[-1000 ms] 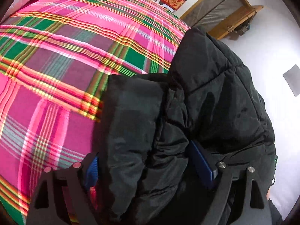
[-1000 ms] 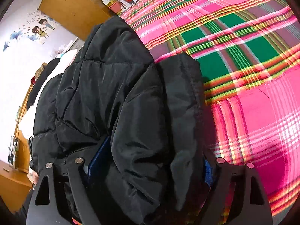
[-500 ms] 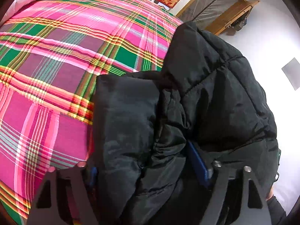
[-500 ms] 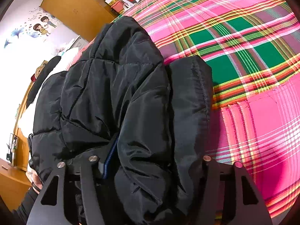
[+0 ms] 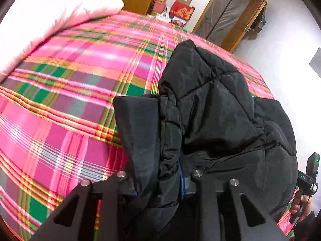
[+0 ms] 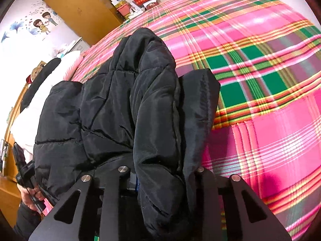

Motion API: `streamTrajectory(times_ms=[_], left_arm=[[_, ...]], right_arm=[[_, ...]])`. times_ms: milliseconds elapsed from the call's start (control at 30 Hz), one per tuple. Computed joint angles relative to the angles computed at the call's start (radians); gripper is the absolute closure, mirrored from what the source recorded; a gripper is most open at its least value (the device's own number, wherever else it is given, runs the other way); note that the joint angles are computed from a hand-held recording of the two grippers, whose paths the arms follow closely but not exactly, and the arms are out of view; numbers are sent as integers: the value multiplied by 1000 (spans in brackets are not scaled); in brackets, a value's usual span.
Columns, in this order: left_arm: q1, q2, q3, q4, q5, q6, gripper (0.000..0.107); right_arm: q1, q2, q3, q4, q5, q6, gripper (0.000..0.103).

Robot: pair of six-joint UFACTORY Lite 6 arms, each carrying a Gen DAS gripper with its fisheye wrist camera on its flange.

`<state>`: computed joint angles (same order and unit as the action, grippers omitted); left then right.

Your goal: Fold large clothes

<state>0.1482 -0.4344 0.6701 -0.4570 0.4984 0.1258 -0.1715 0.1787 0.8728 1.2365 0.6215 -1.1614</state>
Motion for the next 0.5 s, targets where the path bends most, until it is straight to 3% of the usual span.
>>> streamTrajectory(times_ms=[167,500], left_arm=[[-4,-106,40,105,107,-103,79],[112,-319,122,114,400,-59,79]], right_arm=[[-22,-90,-19,-75,44,72,77],[-126,-383,-162,-192,213,158,77]])
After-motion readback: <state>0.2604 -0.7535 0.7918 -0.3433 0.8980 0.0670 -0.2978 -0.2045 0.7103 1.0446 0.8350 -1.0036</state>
